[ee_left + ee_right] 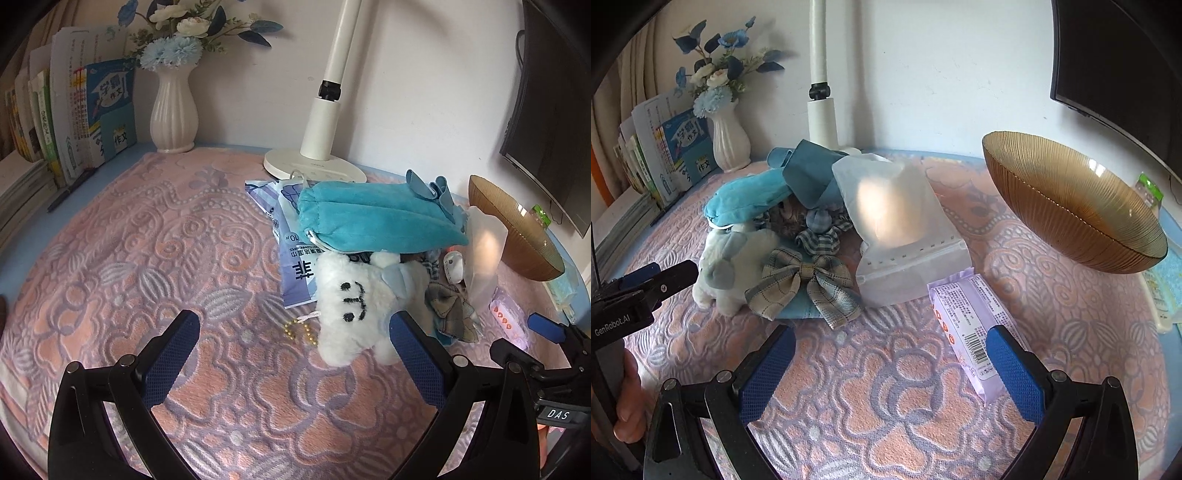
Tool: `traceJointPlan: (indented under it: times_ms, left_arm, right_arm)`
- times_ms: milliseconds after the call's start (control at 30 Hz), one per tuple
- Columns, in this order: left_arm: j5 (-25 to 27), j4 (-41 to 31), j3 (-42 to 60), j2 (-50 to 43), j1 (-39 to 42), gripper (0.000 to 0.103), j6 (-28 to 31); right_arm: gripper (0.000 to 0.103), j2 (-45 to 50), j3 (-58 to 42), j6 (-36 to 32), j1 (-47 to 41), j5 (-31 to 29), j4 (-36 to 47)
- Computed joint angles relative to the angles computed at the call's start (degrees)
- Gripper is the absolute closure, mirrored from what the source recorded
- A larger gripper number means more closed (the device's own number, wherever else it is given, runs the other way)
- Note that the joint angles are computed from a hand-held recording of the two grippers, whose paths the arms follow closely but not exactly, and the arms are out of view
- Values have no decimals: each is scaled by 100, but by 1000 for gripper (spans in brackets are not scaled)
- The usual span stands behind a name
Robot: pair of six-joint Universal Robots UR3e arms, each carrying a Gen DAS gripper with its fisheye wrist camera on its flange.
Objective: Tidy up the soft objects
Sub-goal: 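Move both grippers toward the pile of soft items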
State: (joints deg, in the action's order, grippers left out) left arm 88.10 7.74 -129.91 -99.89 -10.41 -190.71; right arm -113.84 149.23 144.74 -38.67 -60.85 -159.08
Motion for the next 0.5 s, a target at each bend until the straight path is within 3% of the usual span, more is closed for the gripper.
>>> traceJointPlan:
  times_ms: [500]
  left_arm:
    - [-538, 28, -244, 187, 395, 1, -45]
  right_arm:
    - [0, 221, 73, -64, -91, 53, -249]
